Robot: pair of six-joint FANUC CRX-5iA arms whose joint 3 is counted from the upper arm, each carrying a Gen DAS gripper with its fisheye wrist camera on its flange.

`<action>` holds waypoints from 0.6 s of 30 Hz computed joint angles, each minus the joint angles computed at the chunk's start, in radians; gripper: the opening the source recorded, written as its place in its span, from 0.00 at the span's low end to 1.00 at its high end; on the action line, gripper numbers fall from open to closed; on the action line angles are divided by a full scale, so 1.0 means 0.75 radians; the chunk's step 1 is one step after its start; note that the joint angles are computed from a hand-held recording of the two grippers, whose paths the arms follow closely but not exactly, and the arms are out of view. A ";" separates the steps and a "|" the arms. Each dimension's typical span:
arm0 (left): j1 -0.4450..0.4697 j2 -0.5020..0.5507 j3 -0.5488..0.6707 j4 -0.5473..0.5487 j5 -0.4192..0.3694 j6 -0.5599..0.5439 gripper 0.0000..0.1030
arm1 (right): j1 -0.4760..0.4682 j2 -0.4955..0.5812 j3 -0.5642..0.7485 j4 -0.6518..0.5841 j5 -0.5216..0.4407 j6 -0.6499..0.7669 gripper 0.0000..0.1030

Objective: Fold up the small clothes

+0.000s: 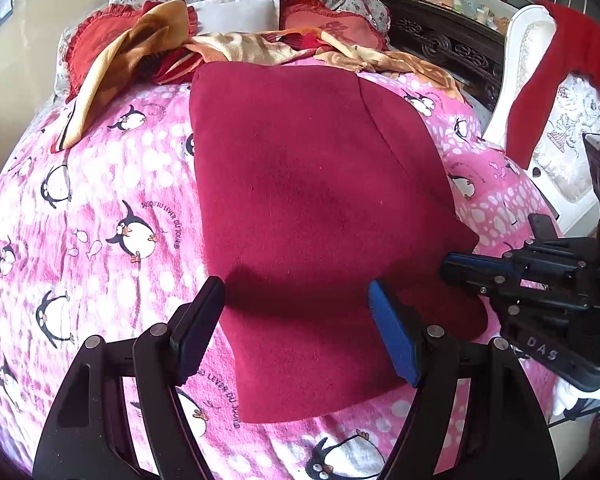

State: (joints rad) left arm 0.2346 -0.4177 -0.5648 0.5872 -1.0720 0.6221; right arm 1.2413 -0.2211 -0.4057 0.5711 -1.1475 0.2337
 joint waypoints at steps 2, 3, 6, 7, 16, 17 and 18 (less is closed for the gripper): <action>0.014 -0.003 -0.002 0.012 -0.010 -0.005 0.72 | 0.003 -0.020 -0.004 0.002 0.012 -0.038 0.01; 0.020 -0.001 -0.001 0.018 -0.014 -0.005 0.72 | 0.010 -0.043 -0.015 0.019 0.030 -0.067 0.01; 0.033 0.015 0.003 0.036 -0.027 0.020 0.72 | 0.017 -0.120 -0.067 0.084 0.112 -0.188 0.04; 0.034 0.025 0.009 0.036 -0.036 0.034 0.72 | 0.013 -0.133 -0.075 0.108 0.127 -0.218 0.05; 0.032 0.040 0.011 0.030 -0.053 0.059 0.72 | -0.114 -0.030 -0.016 0.106 0.157 -0.226 0.20; 0.034 0.041 0.009 0.036 -0.054 0.055 0.72 | -0.134 -0.033 -0.035 0.097 0.205 -0.250 0.25; 0.034 0.043 0.008 0.038 -0.051 0.054 0.72 | -0.147 -0.049 -0.068 0.109 0.258 -0.288 0.29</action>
